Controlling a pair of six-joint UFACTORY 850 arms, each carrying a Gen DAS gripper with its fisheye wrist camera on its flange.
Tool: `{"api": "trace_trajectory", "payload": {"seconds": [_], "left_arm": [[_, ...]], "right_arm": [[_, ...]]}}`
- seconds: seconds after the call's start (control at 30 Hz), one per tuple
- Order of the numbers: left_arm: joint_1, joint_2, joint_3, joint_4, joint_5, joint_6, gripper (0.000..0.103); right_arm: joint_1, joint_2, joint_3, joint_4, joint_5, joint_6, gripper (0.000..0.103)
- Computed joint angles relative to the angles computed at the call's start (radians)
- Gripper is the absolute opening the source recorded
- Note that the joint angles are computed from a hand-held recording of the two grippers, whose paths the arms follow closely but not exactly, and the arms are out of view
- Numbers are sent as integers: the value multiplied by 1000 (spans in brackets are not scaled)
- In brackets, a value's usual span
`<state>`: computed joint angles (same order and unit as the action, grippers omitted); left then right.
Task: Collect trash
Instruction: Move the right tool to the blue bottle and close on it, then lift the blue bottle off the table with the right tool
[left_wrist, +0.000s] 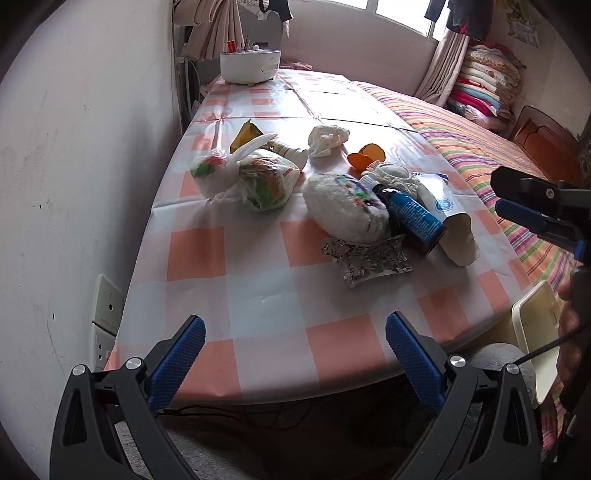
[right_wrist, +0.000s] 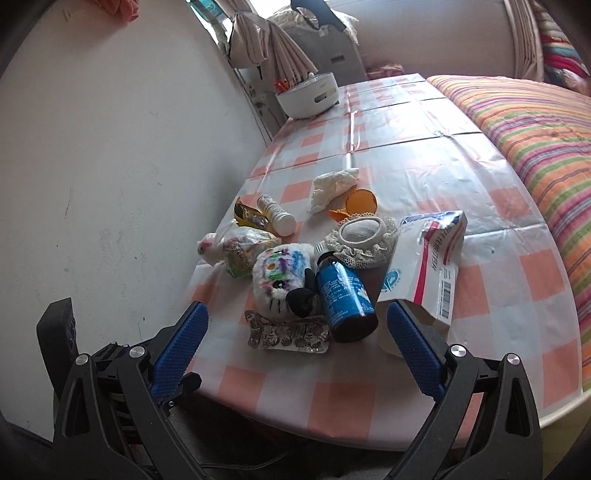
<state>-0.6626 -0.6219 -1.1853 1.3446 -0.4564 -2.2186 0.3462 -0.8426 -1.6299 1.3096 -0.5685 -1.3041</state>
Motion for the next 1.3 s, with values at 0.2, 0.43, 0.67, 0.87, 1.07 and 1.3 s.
{"api": "trace_trajectory", "payload": {"seconds": [0.2,0.43,0.67,0.87,1.07,1.3], "left_arm": [[6,10,15,-10,-12,2,95],[18,28,48,5,3,-47,95],[18,34,60,6,3,-61,95],[19,31,60,9,18,-68,95],[17,29,58,0,20,-59,95],[21,24,52,12,31,-69,95]], "right_arm": [[17,-131,-236,-329,-69,228,95],[64,-242,-420,-696,-97,398,63],[73,-358,-599,-870,-206,542,63],[85,-478,-805,-962,-340,628,57],[91,-566,-962,-984,-437,665,45],[60,-404,-676,-853,-311,590,44]]}}
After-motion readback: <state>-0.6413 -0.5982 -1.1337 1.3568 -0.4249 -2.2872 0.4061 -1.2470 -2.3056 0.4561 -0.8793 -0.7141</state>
